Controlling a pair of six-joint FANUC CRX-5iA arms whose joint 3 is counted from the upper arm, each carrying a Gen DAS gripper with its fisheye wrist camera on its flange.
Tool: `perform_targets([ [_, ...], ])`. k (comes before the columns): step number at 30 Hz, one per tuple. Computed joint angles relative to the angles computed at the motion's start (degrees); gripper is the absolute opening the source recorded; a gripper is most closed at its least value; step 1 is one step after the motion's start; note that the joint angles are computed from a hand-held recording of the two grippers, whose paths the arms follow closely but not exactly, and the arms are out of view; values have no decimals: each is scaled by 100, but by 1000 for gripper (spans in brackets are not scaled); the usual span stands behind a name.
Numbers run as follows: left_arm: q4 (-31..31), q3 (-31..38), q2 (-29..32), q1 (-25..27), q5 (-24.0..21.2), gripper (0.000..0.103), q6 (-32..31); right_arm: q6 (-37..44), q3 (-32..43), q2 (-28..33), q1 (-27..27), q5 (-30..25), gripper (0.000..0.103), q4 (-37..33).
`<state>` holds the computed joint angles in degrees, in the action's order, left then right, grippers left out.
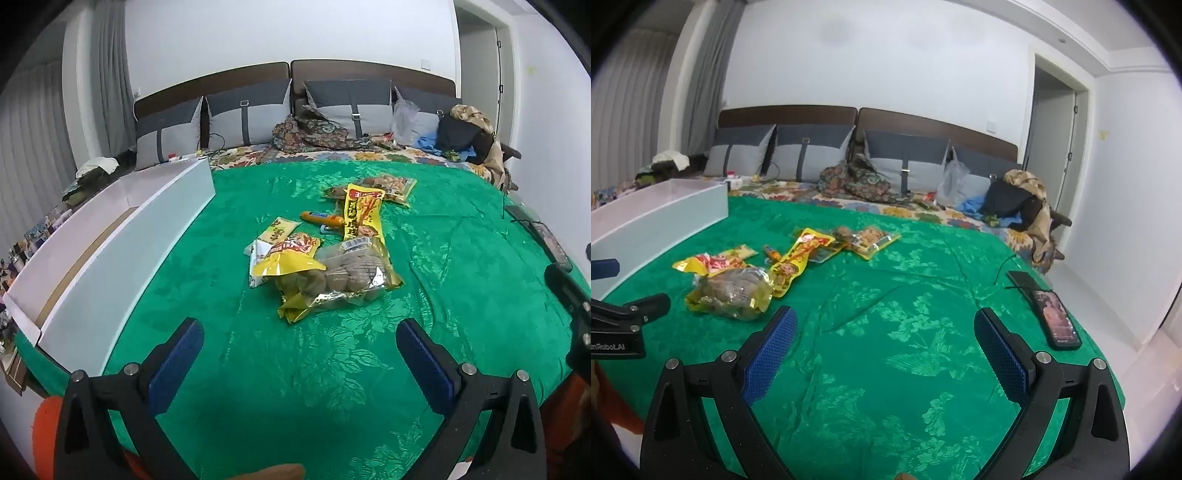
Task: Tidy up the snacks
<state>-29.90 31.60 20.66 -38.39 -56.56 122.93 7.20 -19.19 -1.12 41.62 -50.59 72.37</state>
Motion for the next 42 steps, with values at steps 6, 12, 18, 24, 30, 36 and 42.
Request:
perform_targets([
  [6,-287,98,40,-60,-46,103,-64,-163,-69,-78,-89,258,98,-40],
  [12,-137,140,87,-25,-68,103,-400,-183,-51,-86,-134,265,98,-211],
  [18,-151,132,13,3,-16,103,-188,-253,-95,-109,-137,272,98,-83],
  [24,263,159,28,196,-123,103,-260,-270,-141,-138,-139,311,98,20],
  [30,407,34,-47,304,-52,103,-49,-280,-120,-110,-138,278,98,32],
  [36,77,129,11,196,-237,103,49,-273,-129,-99,-139,275,98,58],
  [42,-17,135,5,168,-245,103,74,-246,-134,-104,-126,247,98,76],
])
